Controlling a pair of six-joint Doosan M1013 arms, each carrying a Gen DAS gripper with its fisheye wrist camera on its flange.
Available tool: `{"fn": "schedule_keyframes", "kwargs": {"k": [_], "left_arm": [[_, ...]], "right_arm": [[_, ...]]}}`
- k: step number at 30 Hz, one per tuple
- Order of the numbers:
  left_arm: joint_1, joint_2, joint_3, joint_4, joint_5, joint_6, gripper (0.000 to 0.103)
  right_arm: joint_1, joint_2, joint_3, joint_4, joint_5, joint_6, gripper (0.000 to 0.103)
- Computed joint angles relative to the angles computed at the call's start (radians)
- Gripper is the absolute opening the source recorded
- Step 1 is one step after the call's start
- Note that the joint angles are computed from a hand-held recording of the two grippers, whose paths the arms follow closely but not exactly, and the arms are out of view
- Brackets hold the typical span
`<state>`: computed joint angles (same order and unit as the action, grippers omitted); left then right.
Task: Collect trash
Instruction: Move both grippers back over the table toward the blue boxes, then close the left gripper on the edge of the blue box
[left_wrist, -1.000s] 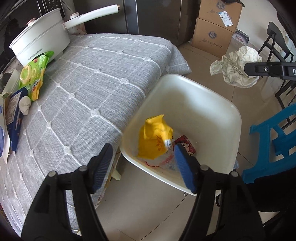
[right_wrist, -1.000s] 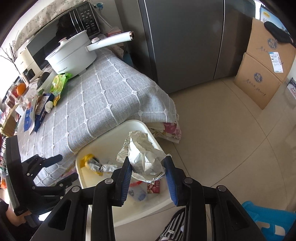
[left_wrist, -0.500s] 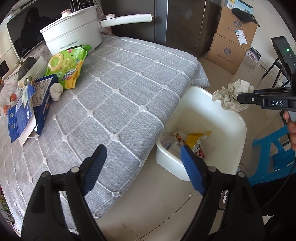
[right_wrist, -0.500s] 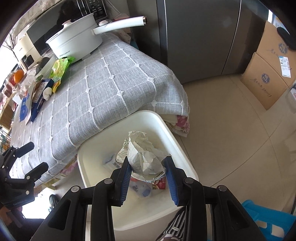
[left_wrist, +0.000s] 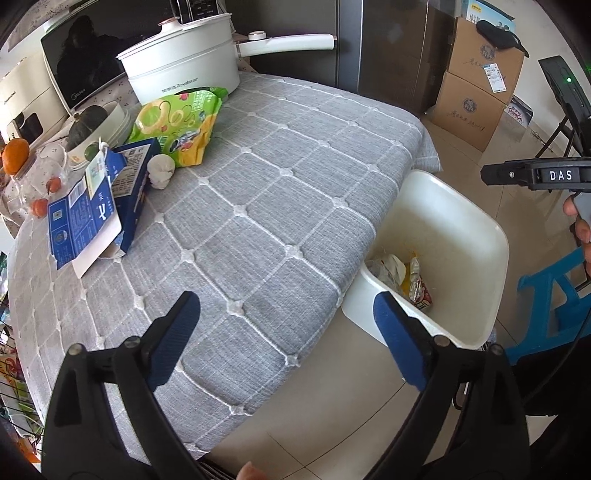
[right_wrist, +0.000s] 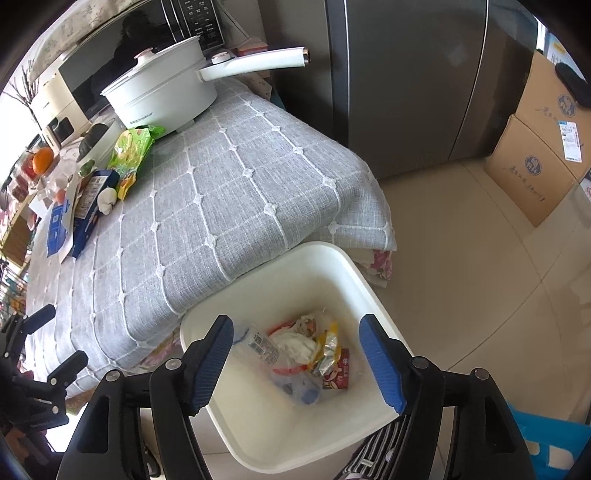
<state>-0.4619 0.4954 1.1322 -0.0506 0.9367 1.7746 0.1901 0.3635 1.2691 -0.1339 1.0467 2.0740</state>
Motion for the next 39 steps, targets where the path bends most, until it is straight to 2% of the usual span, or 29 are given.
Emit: {"fn": "schedule_keyframes", "kwargs": {"k": [12,14,20,23,24,26,33,36,38,39], "left_arm": [[0.047,-0.012,0.019,0.072,-0.042,-0.107,0.099],[0.061,-0.01,0.018,0.088,-0.054,-0.14,0.099],[0.104,0.024,-0.023,0.152,-0.086,-0.224,0.099],[0.121,0.047,-0.048,0.143,-0.116,-0.213,0.098],[0.122,0.055,-0.057,0.148,-0.124,-0.206,0.095],[0.117,0.076,-0.08,0.186,-0.134,-0.205,0.084],[0.093,0.153,-0.171,0.24,-0.166,-0.254,0.071],[0.082,0.188,-0.217,0.298,-0.15,-0.314,0.054],[0.083,0.203,-0.241,0.306,-0.134,-0.344,0.027],[0.086,0.202,-0.241,0.297,-0.137,-0.352,0.019]], "right_arm": [[0.031,0.032,-0.056,-0.019,0.009,0.003,0.078],[0.039,0.038,-0.066,-0.025,0.009,0.003,0.082],[0.052,0.067,-0.112,-0.007,0.006,-0.004,0.083],[0.06,0.088,-0.146,-0.013,0.009,-0.019,0.083],[0.063,0.096,-0.159,-0.019,0.013,-0.026,0.083],[0.069,0.112,-0.182,-0.024,0.019,-0.042,0.083],[0.065,0.164,-0.25,0.017,0.048,-0.048,0.083],[0.063,0.178,-0.266,0.033,0.055,-0.048,0.083],[0.063,0.184,-0.272,0.039,0.06,-0.051,0.083],[0.064,0.186,-0.275,0.04,0.063,-0.054,0.083]]}}
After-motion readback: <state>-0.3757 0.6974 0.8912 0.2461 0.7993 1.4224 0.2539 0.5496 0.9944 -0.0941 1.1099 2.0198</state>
